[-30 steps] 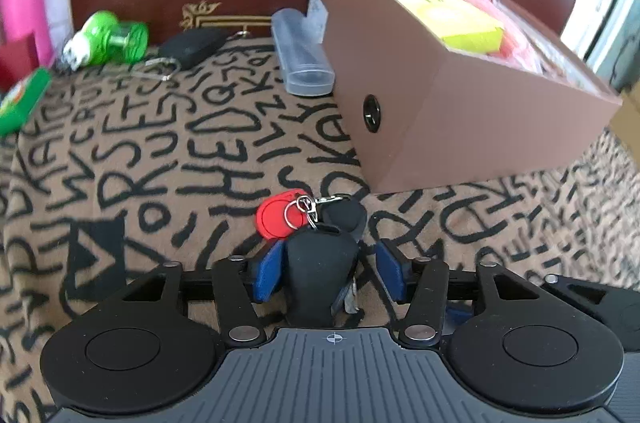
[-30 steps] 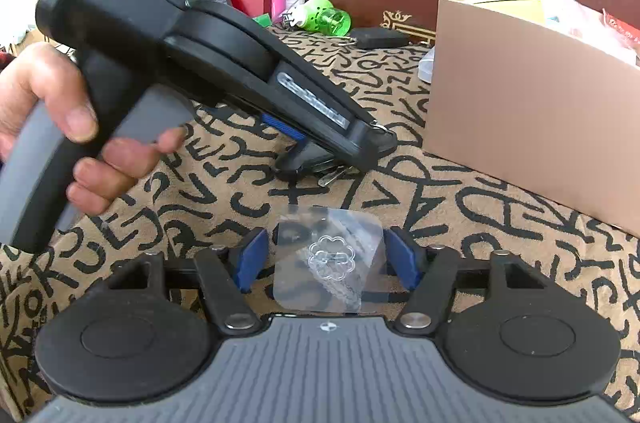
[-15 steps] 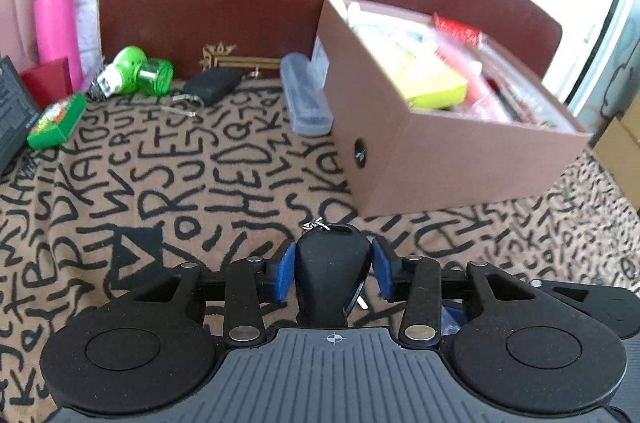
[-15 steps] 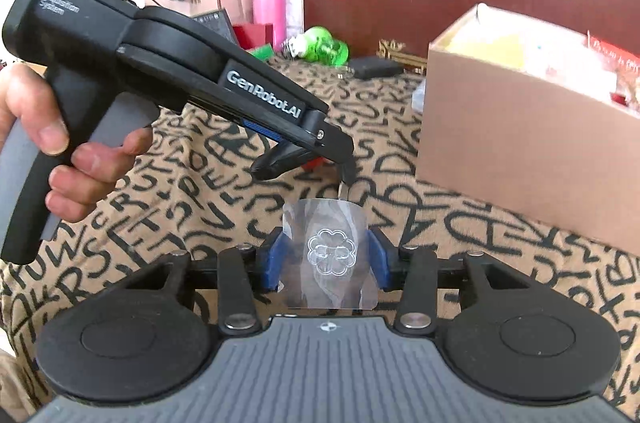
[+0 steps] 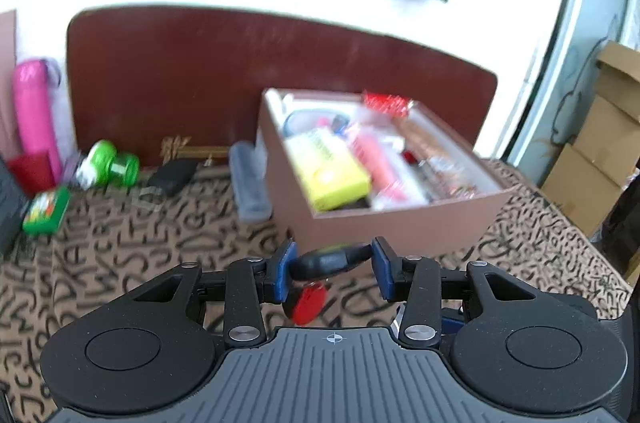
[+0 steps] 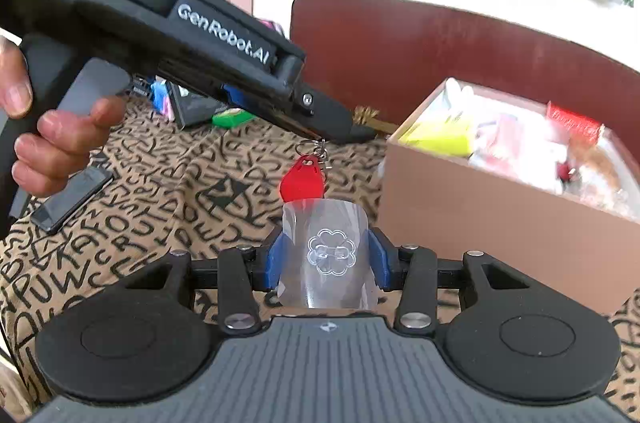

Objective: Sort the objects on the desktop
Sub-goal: 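Lift the keychain with both grippers and carry it over the cardboard box, then lower the keychain into the cardboard box and open both grippers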

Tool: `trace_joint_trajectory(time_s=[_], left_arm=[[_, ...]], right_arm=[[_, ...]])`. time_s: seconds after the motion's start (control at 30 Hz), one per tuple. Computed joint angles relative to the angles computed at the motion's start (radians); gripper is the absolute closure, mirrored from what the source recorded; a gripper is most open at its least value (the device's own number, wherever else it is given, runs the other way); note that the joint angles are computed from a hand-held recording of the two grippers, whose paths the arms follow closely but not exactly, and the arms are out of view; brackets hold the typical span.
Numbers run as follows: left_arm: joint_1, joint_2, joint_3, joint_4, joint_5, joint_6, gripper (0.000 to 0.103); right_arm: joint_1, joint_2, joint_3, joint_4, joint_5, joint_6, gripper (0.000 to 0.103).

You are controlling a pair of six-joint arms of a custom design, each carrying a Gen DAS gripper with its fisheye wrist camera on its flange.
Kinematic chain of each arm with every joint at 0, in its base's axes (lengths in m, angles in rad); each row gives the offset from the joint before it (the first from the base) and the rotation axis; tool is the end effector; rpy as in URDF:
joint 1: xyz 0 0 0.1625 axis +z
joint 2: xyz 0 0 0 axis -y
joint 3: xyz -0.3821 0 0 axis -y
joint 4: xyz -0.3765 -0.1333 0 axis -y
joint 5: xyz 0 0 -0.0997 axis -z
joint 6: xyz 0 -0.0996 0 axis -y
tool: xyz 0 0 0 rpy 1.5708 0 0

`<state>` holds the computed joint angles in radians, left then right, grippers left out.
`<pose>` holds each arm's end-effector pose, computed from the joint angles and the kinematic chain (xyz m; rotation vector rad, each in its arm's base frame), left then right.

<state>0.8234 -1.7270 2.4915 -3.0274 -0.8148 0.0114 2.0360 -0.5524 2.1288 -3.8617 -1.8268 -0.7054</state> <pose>-0.0800 -0.3830 0.2872 0.5769 2.3863 -1.1648 0.3037 -0.3641 -0.0210 1.3601 -2.2829 0.9427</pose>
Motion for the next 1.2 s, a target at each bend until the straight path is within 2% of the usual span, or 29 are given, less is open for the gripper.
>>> trace_joint_trajectory(time_s=[0.27,0.5,0.63,0.93,1.2], left_arm=[[-0.037,0.052,-0.048,-0.047,-0.018,0.055,0.062],[-0.049,0.149,-0.127,-0.106,-0.05,0.112,0.062],[-0.033,0.216,-0.202,-0.122,-0.086,0.141,0.062],[-0.005,0.371,-0.393,-0.15,-0.091,0.226,0.062],[0.081,0.523,-0.576,-0.141,-0.094,0.267,0.062]], right_arm=[[-0.002,-0.029,0.014,-0.066,-0.006,-0.045,0.054],[-0.005,-0.048,-0.01,-0.103,-0.018,-0.086,0.054],[-0.012,-0.062,-0.039,-0.112,-0.033,-0.115,0.054],[-0.043,-0.062,-0.171,-0.073,-0.066,-0.18,0.054],[-0.076,-0.012,-0.344,0.028,-0.066,-0.213,0.054]])
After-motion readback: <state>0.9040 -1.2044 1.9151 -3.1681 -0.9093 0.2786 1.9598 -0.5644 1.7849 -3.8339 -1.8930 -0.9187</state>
